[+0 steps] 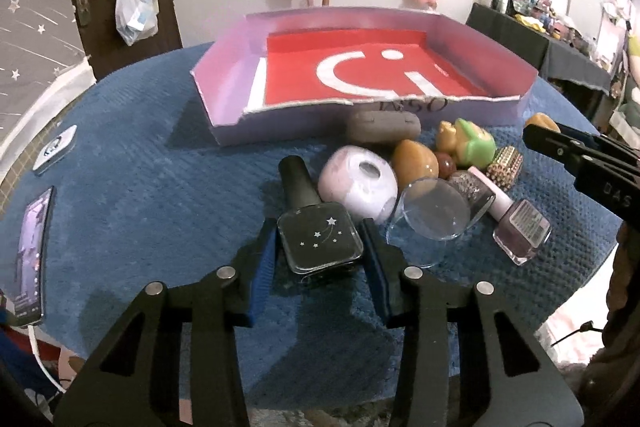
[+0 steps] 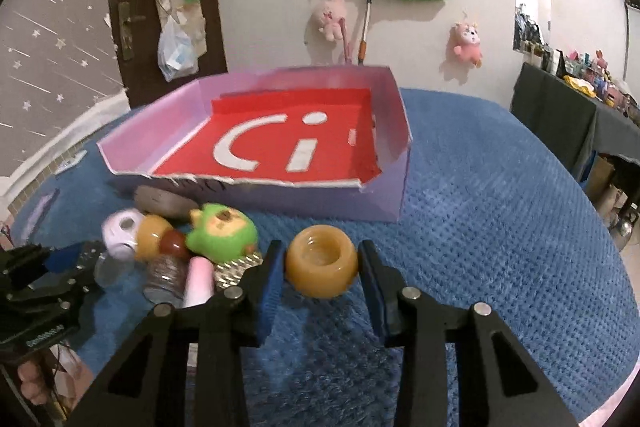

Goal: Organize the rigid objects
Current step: 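Grasp the black star perfume bottle with left tool while right tool grasps amber ring holder, then carry both held objects over the box and lower them onto the red paper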

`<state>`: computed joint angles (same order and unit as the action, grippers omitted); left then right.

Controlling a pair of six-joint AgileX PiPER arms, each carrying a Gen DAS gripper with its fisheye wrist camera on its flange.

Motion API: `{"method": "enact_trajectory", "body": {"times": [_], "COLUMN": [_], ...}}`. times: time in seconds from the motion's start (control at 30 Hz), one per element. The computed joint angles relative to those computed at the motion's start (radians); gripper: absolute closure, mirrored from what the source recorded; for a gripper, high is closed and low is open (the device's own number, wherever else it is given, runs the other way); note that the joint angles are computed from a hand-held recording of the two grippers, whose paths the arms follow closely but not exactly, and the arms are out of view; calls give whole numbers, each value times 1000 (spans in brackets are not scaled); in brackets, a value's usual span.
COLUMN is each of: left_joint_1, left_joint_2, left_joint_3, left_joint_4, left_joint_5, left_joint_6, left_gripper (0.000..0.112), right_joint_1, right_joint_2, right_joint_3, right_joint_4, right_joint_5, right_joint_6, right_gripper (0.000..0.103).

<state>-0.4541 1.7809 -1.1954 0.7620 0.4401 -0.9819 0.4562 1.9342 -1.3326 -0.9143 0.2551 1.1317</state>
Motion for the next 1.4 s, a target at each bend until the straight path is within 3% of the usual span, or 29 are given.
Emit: {"method": "enact_trajectory", "body": {"times": [0.27,0.4,0.77,1.03,1.4], "left_joint_1": [0,13,37,49,72], "left_joint_2": [-38,-46,-34,-5,73], "left_joint_3": [22,18,-49,-118,-285], "left_joint_4": [93,93,87,19,-184], "left_joint_5": [-8,-27,-51,-67,-50], "left_joint_6": [-85,-78,-26,65,322], "left_gripper": [74,74,74,74,74], "right_joint_1": [19,14,-2,-14,-31], "right_joint_2": [-32,-33,-20,-3,48], "right_joint_3": [-10,-22,-62,-113,-241], "right_joint_4": [140,310,533,715,809], "right_joint_5": [-41,-58,-56,-37,34], "right_joint_6": [-154,-315,-550,-738,-863], "right_gripper": [63,63,63,63,63]}}
